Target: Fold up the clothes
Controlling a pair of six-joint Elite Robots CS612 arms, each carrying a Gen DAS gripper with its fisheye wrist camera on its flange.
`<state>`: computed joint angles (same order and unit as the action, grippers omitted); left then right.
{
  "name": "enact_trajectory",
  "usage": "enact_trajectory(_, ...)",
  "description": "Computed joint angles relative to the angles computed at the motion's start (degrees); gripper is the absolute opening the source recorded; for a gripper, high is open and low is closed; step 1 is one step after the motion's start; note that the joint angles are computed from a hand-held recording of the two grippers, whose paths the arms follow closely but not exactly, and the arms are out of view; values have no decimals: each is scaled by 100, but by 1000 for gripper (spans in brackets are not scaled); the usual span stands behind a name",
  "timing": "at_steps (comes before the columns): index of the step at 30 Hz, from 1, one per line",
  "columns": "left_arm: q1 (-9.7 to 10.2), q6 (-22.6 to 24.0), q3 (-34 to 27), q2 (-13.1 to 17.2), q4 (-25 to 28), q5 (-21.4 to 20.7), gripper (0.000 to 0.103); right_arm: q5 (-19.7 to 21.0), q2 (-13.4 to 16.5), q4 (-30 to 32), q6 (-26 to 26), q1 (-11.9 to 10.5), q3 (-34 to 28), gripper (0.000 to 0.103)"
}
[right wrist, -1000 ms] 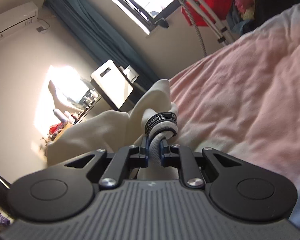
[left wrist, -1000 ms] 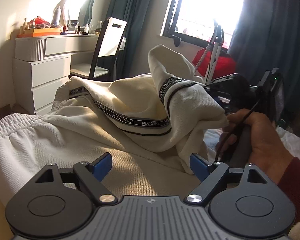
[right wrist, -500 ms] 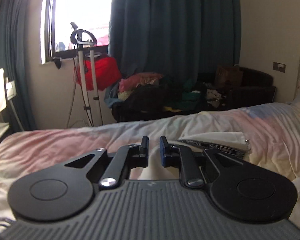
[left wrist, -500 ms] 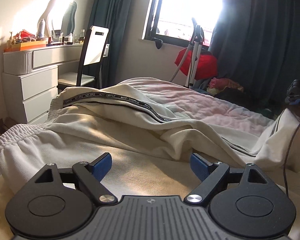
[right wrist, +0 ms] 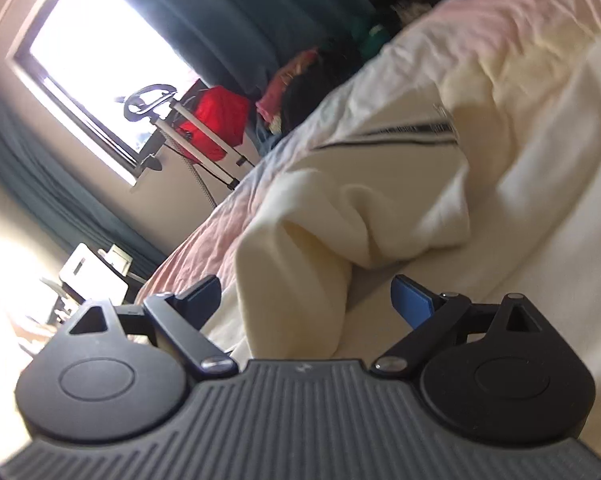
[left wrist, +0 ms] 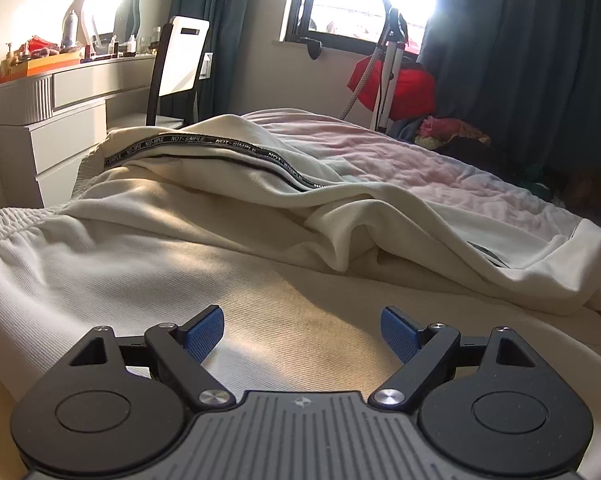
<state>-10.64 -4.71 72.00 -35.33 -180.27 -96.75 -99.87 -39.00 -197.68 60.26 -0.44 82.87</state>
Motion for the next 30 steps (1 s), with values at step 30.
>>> enact_trajectory(30,-124,367,74,78,-209,80,87,-1184,235,-1168,1540,-462,473,94)
